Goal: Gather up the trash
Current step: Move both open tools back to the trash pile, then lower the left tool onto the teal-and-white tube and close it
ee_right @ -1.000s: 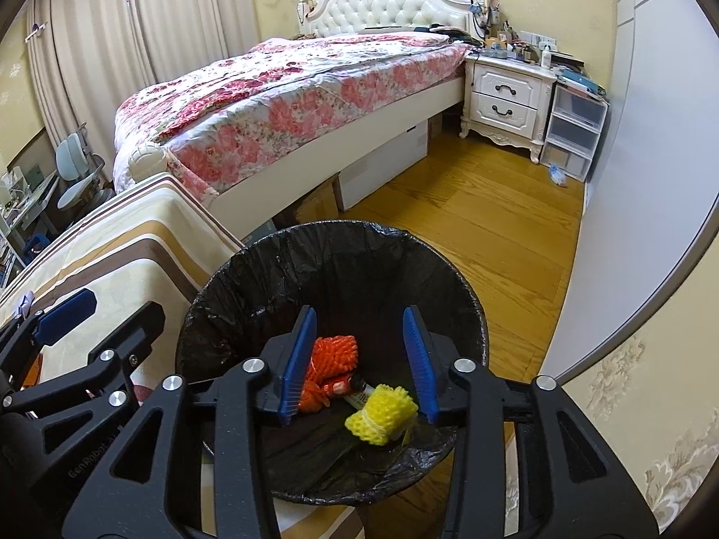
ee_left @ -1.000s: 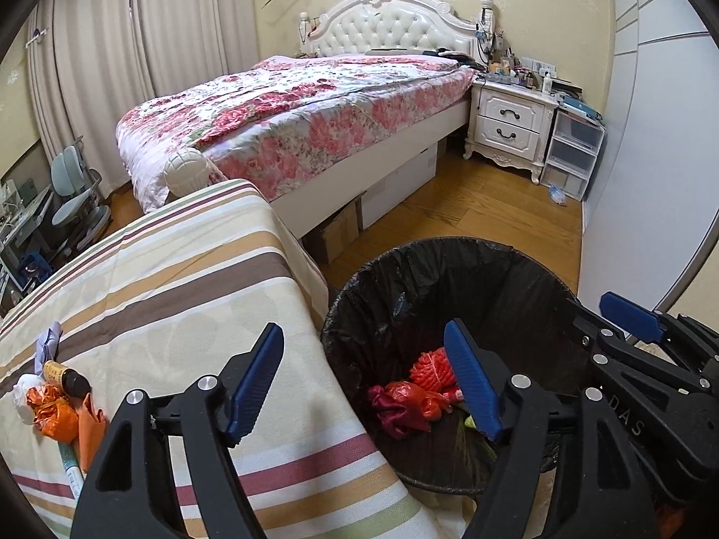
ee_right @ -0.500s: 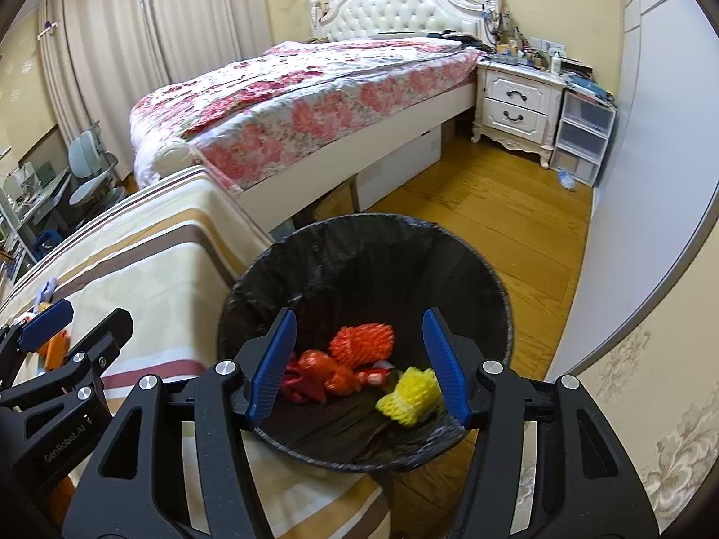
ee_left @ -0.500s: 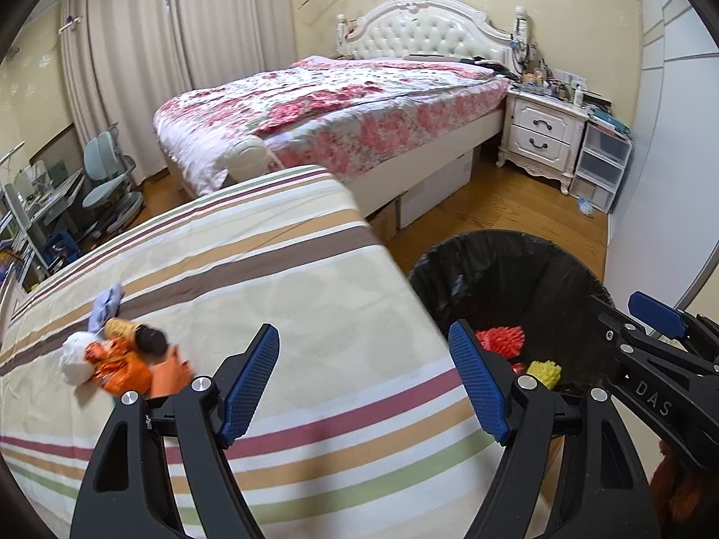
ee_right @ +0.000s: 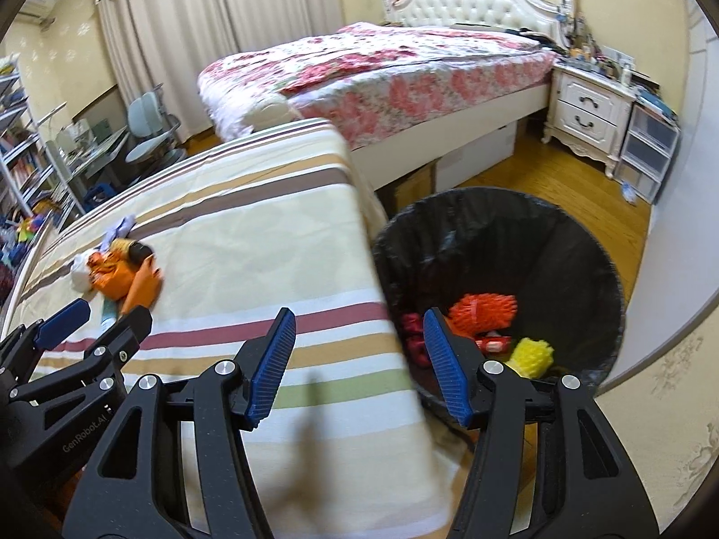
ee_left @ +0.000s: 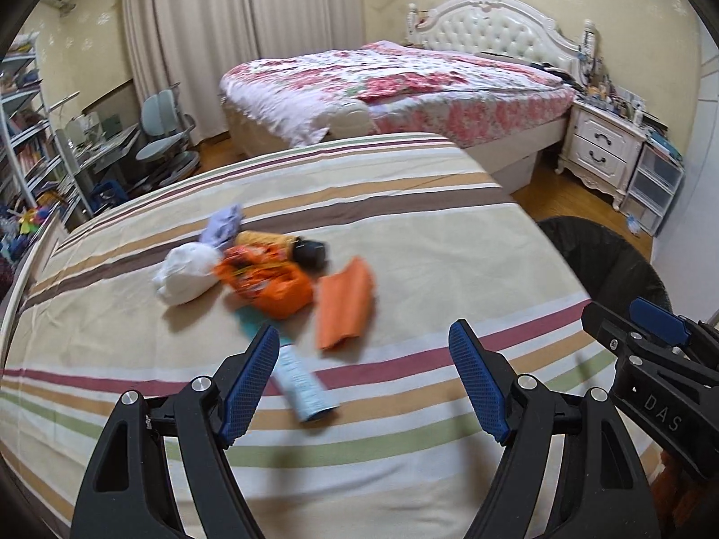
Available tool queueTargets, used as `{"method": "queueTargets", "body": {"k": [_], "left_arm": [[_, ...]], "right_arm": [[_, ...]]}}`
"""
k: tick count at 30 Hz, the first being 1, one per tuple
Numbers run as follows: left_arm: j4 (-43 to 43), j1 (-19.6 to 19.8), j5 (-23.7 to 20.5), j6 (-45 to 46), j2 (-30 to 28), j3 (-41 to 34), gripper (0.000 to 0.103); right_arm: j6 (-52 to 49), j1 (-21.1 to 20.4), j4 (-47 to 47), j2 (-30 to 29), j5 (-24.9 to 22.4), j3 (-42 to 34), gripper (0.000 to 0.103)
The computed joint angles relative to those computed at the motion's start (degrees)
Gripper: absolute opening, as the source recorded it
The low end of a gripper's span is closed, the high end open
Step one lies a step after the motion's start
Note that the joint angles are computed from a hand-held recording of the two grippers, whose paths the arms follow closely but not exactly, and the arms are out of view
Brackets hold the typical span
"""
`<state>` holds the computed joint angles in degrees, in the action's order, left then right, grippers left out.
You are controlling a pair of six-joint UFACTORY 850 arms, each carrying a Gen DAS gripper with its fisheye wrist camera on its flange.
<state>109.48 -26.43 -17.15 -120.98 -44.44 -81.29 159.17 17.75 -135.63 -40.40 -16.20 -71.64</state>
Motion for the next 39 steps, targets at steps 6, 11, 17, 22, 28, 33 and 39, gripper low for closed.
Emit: {"method": "queueTargets", "body": {"k": [6, 11, 17, 22, 28, 33, 39], "left_arm": [[0.18, 2.67, 0.95, -2.62, 1.16, 2.29, 0.076], [-0.87, 4.27, 2.96, -2.93, 0.93, 2.34, 0.076], [-10.93, 5.24, 5.63, 8.17, -0.8, -0.2, 0.075], [-15.12, 5.97, 7.32, 12.47, -0.8, -0.02, 0.073], [-4.28, 6.55, 6.03, 3.69, 0.8, 3.04, 0.056], [5.25, 7.56, 6.86, -5.92, 1.97, 5.03, 0.054], [5.24, 7.97, 8.2, -5.5, 0.79, 2.87, 0.054]], "right_arm": [[-11.31, 2.3, 9.25, -2.16, 1.12, -3.12, 0.058], [-17.86, 2.9, 15.12, -3.09, 1.34, -4.55, 0.058], [-21.97, 3.03, 19.08, -3.54, 1.58, -5.09, 0.058], [-22.02, 2.89, 19.02, -3.55, 1.72, -5.18, 0.059], [-20.8, 2.77, 18.01, -3.65, 1.87, -5.27, 0.064], [-20.96, 2.86, 18.28, -3.75, 1.65, -5.29, 0.064], [-23.83, 3.12, 20.92, -3.9, 1.16, -5.54, 0.064]]}}
